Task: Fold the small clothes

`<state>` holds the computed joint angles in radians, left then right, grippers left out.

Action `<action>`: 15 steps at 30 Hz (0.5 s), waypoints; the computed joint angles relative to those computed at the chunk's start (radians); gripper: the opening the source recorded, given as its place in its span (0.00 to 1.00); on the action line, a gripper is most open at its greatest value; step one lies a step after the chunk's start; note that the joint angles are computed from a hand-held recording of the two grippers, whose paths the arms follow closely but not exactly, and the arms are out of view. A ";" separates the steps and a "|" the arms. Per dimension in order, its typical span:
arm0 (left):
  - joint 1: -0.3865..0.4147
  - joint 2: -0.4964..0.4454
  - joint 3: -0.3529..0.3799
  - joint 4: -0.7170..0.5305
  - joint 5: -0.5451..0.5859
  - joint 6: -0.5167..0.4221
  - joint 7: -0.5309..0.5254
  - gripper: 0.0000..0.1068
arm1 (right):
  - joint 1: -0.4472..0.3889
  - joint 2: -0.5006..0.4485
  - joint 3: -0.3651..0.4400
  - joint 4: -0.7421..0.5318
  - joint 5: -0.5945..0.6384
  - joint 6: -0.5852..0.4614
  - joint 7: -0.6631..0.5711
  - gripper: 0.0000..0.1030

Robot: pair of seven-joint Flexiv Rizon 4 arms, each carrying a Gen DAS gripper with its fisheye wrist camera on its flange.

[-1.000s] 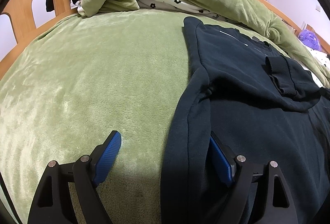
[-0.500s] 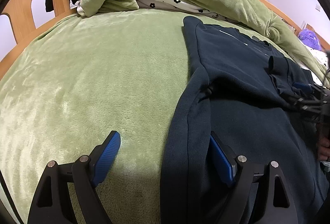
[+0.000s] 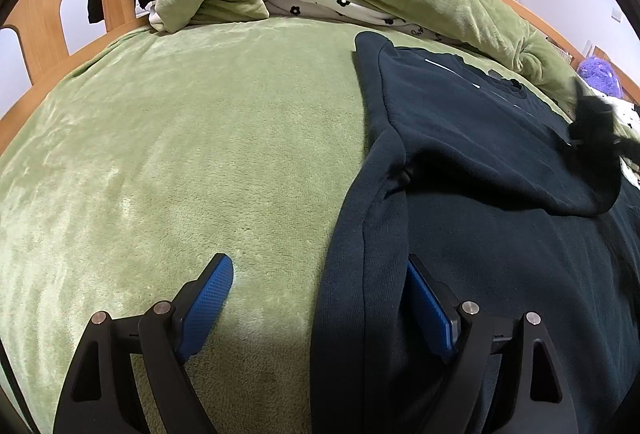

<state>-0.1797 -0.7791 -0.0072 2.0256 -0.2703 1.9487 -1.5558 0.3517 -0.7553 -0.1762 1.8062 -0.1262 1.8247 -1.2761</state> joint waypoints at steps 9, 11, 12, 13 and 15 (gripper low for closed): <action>0.000 0.000 0.001 0.000 0.002 -0.001 -0.002 0.79 | -0.068 0.035 -0.114 0.095 0.123 -0.072 0.123 0.33; -0.003 0.000 0.004 -0.001 0.001 -0.002 -0.001 0.79 | -0.136 0.045 -0.055 0.109 0.102 -0.069 0.134 0.35; -0.007 0.001 0.008 -0.002 -0.002 -0.004 0.000 0.79 | -0.168 0.050 -0.022 0.118 0.090 -0.061 0.132 0.38; -0.011 0.002 0.012 -0.002 -0.006 -0.008 0.001 0.79 | -0.191 0.051 0.002 0.122 0.081 -0.047 0.132 0.47; -0.019 0.007 0.017 0.000 -0.011 -0.011 0.001 0.79 | -0.243 0.049 0.066 0.121 0.062 -0.010 0.130 0.61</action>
